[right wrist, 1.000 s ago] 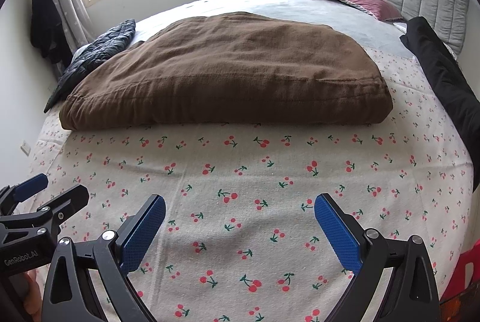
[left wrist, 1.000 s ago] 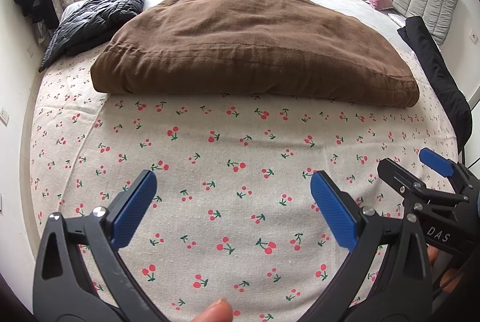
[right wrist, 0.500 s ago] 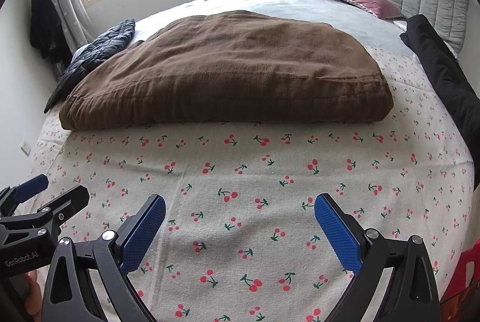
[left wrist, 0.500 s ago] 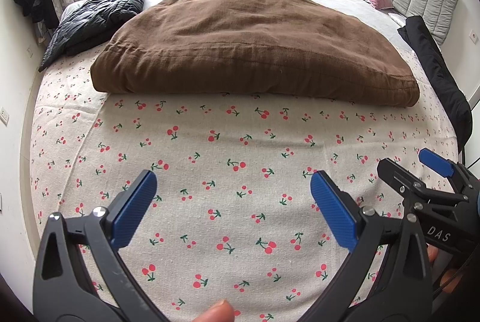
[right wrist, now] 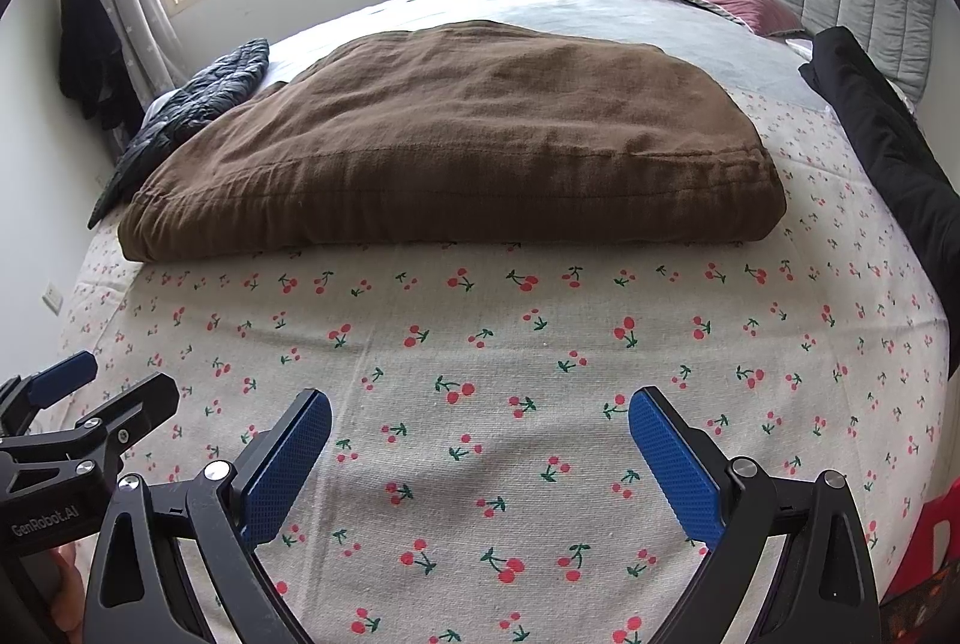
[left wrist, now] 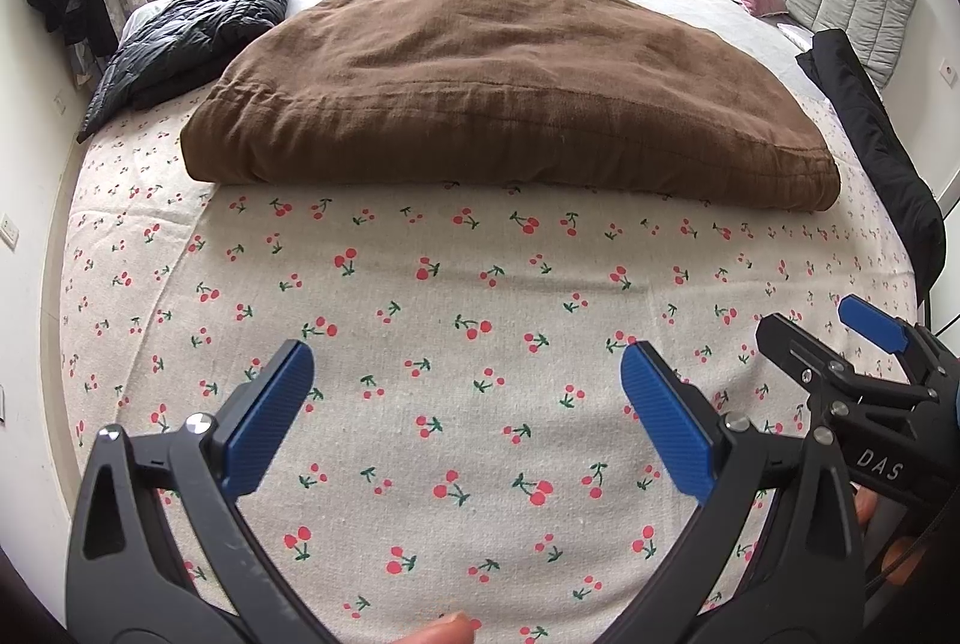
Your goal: Fold large clothes
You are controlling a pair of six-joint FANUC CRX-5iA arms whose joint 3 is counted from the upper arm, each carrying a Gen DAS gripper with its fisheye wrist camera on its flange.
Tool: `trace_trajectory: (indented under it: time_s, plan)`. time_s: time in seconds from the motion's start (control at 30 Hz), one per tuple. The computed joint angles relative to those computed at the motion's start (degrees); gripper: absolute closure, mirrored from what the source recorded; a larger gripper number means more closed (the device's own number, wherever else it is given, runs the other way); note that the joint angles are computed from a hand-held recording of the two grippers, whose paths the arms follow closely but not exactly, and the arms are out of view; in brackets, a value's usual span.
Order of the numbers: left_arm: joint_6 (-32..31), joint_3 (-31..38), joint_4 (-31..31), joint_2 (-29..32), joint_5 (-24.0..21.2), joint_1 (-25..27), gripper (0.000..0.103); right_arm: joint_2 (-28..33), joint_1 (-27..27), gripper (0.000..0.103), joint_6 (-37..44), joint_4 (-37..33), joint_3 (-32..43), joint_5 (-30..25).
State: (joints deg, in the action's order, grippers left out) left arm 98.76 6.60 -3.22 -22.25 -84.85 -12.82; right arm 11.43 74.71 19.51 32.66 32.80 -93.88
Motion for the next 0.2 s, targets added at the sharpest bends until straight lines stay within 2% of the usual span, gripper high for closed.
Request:
trace_trajectory:
  time_s: [0.2]
  plan:
    - [-0.49, -0.26, 0.25, -0.15, -0.18, 0.43, 0.001, 0.07, -0.01, 0.003, 0.0, -0.1, 0.15, -0.05]
